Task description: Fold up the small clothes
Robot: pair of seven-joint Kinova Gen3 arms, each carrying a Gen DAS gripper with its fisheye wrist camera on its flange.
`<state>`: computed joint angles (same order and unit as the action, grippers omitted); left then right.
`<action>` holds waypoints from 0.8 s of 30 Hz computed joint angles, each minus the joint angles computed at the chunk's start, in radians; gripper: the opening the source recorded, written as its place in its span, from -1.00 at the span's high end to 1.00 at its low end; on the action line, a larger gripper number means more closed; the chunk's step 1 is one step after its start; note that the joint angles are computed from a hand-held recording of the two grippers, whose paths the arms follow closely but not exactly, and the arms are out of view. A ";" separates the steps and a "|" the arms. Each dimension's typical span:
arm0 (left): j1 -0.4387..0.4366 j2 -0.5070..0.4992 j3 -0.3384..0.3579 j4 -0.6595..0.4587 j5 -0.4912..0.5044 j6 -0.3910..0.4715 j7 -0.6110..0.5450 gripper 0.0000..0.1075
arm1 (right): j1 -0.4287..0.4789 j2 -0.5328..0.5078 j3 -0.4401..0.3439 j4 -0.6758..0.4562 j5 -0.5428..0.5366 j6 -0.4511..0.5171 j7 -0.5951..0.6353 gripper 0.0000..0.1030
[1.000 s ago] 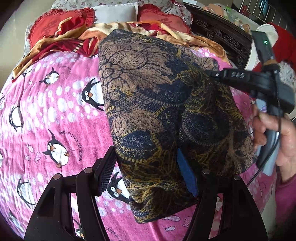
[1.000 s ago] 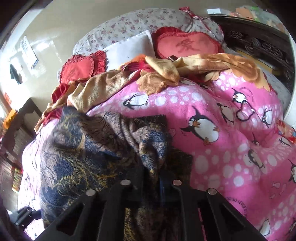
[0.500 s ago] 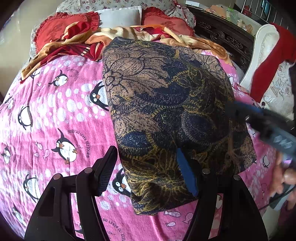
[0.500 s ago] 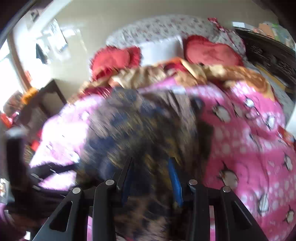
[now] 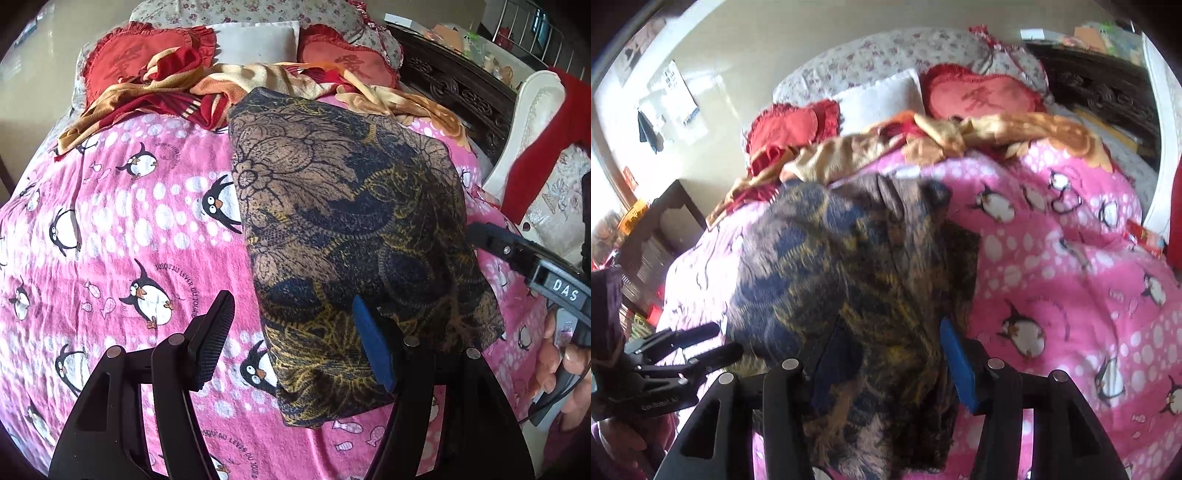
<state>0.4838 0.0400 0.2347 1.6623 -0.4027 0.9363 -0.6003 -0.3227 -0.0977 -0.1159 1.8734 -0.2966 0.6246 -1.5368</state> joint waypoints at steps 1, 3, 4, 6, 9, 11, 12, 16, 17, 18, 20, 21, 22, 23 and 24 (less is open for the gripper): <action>0.000 0.002 0.000 -0.003 -0.004 0.002 0.003 -0.24 | -0.010 0.003 0.000 -0.010 0.019 -0.006 -0.022 -0.01; 0.001 0.008 -0.002 -0.009 -0.008 0.006 0.006 -0.24 | 0.021 0.029 -0.051 -0.046 0.096 -0.005 -0.102 -0.02; -0.001 0.009 -0.004 -0.011 -0.003 0.006 0.002 -0.24 | 0.031 0.043 -0.070 -0.059 0.135 -0.011 -0.142 -0.02; -0.009 0.003 -0.011 -0.006 0.015 -0.006 -0.009 -0.24 | 0.005 0.070 -0.056 -0.085 0.189 -0.007 -0.213 -0.03; -0.046 -0.032 -0.046 0.034 0.118 -0.084 -0.079 -0.24 | 0.057 0.136 -0.090 -0.137 0.165 0.037 -0.204 -0.10; -0.085 -0.056 -0.062 0.081 0.200 -0.165 -0.118 -0.24 | 0.150 0.142 -0.151 -0.115 0.085 0.012 -0.137 -0.21; -0.078 -0.062 -0.092 0.095 0.240 -0.192 -0.149 -0.30 | 0.196 0.139 -0.182 -0.094 0.044 -0.015 -0.104 -0.30; -0.177 -0.059 -0.073 0.137 0.403 -0.275 -0.293 -0.40 | 0.381 0.150 -0.306 -0.046 -0.119 -0.041 0.059 -0.56; -0.178 -0.053 -0.086 0.144 0.443 -0.293 -0.332 -0.40 | 0.428 0.167 -0.336 -0.050 -0.159 -0.026 0.099 -0.56; -0.186 -0.045 -0.091 0.152 0.484 -0.316 -0.368 -0.40 | 0.474 0.189 -0.365 -0.060 -0.200 0.000 0.138 -0.56; -0.202 -0.029 -0.089 0.156 0.542 -0.341 -0.425 -0.40 | 0.566 0.216 -0.433 -0.058 -0.281 0.017 0.219 -0.56; -0.207 -0.017 -0.087 0.154 0.563 -0.348 -0.449 -0.41 | 0.613 0.224 -0.472 -0.048 -0.322 0.009 0.260 -0.56; -0.211 -0.007 -0.085 0.149 0.577 -0.352 -0.465 -0.41 | 0.644 0.230 -0.496 -0.040 -0.362 0.009 0.301 -0.56; -0.212 0.002 -0.083 0.144 0.580 -0.353 -0.472 -0.41 | 0.657 0.238 -0.505 -0.036 -0.396 0.009 0.341 -0.56; -0.209 0.013 -0.081 0.134 0.569 -0.352 -0.467 -0.41 | 0.651 0.239 -0.495 -0.031 -0.424 0.008 0.375 -0.56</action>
